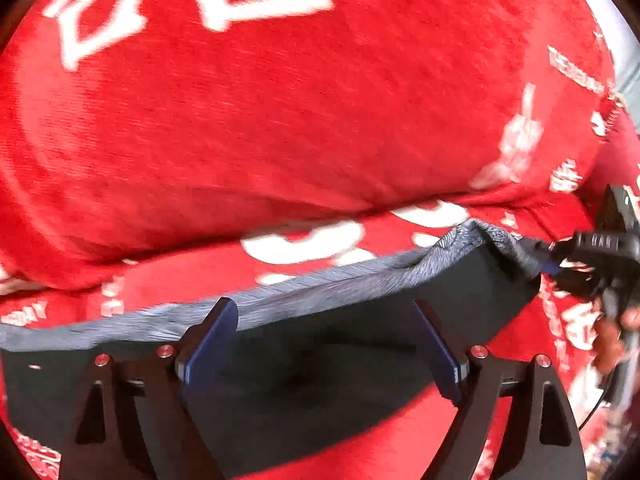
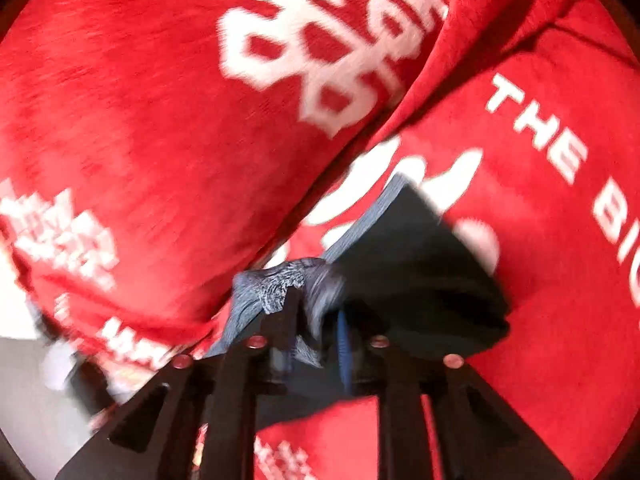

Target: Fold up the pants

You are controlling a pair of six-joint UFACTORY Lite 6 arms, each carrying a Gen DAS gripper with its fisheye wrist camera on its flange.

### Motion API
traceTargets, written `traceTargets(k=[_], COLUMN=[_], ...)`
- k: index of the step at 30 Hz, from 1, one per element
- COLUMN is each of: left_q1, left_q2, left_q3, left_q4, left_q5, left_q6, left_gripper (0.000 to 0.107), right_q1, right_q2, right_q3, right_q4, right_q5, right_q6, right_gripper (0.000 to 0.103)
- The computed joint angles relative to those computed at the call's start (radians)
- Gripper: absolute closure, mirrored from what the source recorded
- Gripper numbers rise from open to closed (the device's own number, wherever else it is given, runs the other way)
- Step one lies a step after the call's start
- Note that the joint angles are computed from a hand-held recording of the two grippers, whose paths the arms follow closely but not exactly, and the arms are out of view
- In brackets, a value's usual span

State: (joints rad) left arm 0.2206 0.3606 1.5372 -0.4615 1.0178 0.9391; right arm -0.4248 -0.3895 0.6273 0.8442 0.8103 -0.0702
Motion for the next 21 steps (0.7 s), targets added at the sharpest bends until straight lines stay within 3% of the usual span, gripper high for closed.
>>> traceTargets(k=[1, 2, 7, 11, 13, 15, 16, 18, 21], left_q1=[0.005, 0.023, 0.121, 0.193, 0.206, 0.193, 0.185, 0.167, 0.144], left_q2=[0.006, 0.011, 0.054, 0.116, 0.132, 0.117, 0.108, 0.092, 0.121], left_q3=[-0.006, -0.011, -0.077, -0.081, -0.096, -0.134, -0.151, -0.190, -0.215], left_q4=[0.041, 0.070, 0.237, 0.341, 0.368, 0.377, 0.377, 0.382, 0.458], left_q5=[-0.034, -0.055, -0.173, -0.224, -0.245, -0.281, -0.297, -0.335, -0.356], left_q6=[-0.014, -0.018, -0.095, -0.189, -0.221, -0.230, -0.227, -0.217, -0.299], left_gripper=[0.019, 0.019, 0.019, 0.019, 0.019, 0.019, 0.019, 0.019, 0.019], right_q1=[0.020, 0.018, -0.037, -0.148, -0.182, -0.201, -0.179, -0.130, -0.145], right_q2=[0.055, 0.068, -0.138, -0.367, -0.385, -0.331, -0.298, -0.276, -0.345], right_q3=[0.055, 0.085, -0.015, -0.244, -0.330, -0.355, -0.346, -0.327, -0.377], right_q4=[-0.076, -0.126, -0.207, -0.219, -0.185, -0.110, -0.103, -0.123, -0.185], right_q5=[-0.040, -0.050, 0.035, 0.164, 0.149, 0.088, 0.050, 0.011, 0.046], right_q6=[0.054, 0.073, 0.067, 0.061, 0.030, -0.040, -0.046, -0.006, 0.060], right_gripper=[0.049, 0.043, 0.043, 0.059, 0.067, 0.081, 0.096, 0.097, 0.097])
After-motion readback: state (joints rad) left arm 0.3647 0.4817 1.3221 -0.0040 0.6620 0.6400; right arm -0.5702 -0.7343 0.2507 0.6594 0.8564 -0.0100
